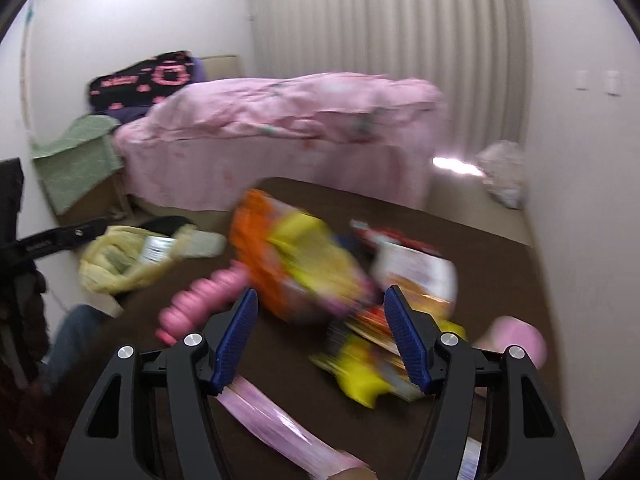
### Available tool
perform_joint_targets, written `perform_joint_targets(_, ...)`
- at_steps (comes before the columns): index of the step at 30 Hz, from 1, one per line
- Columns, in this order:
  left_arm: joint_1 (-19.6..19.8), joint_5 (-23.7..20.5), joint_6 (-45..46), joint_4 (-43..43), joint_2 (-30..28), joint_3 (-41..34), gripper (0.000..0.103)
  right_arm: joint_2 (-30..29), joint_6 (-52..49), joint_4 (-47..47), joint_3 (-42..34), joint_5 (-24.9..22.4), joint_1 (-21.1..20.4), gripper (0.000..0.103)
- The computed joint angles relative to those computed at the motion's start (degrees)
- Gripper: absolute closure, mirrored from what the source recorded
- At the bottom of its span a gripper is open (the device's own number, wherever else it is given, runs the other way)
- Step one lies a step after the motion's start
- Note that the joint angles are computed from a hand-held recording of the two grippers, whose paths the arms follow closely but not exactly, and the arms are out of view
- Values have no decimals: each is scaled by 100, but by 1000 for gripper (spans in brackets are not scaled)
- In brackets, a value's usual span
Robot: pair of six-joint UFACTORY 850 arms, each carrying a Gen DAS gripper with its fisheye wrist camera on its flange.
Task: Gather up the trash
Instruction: 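Move both tools back over the table toward the pink candy wrappers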
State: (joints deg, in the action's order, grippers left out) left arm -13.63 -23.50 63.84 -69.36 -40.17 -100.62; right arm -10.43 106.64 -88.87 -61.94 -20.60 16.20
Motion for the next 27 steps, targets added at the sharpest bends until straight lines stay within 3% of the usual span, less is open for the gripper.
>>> perform_joint_targets(7,-380,-662,475,185,-55,-27,48,796,-28,424,977,-471,-112,41)
perform_joint_targets(16,-701,-1186,736,565,-43,76,48,905,-147,857,1392,-686,-93,41)
perform_joint_targets(20,-943,-1419,822,1009,-192,-96,48,1097,201,751,1656,-468,-239,41)
perform_joint_targets(24,-1159,-1743,392,1682,-631,-748,48,1301,338,763,1873,-254,-414,41)
perform_joint_targets(27,-1274,-2005,-211,2293,-1016,-1327,48,1410,713,504,2056,287,-734,41)
